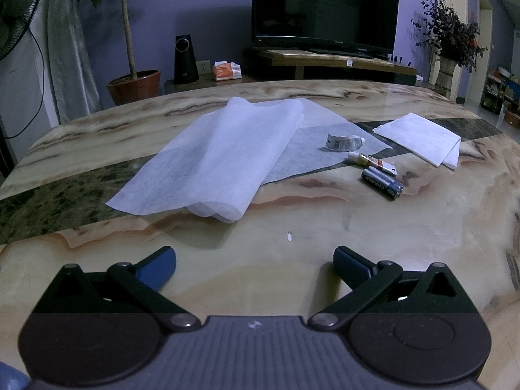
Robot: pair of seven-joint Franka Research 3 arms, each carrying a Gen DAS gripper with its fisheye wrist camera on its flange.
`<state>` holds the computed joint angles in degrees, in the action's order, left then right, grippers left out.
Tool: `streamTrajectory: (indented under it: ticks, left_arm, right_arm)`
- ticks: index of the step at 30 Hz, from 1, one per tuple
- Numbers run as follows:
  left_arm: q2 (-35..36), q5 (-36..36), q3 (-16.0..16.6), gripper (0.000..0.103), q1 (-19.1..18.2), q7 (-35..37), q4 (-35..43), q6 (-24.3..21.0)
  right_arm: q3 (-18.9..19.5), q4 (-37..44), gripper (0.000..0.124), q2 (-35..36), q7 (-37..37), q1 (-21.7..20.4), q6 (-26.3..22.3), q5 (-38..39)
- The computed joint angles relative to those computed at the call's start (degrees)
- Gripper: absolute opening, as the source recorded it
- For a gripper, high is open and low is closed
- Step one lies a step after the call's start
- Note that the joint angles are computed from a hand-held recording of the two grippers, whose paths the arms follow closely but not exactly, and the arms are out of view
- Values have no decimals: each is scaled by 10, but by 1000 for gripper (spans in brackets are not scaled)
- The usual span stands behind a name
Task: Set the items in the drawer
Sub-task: 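Open the right gripper to release the tin in the drawer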
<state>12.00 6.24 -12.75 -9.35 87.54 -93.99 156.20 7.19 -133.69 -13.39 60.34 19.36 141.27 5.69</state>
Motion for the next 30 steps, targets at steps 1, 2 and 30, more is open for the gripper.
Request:
streamTrajectory:
  ticks: [1,2,30]
  left_arm:
    - [0,0,0,103,0,0,0,0]
    - [0,0,0,103,0,0,0,0]
    - [0,0,0,103,0,0,0,0]
  right_arm:
    - [0,-1,46,2,-2,1,4,1]
    - [-1,-3,46,5,-6,1,12,1]
    - [14,-64,55,-46,-36,-6,66,-79]
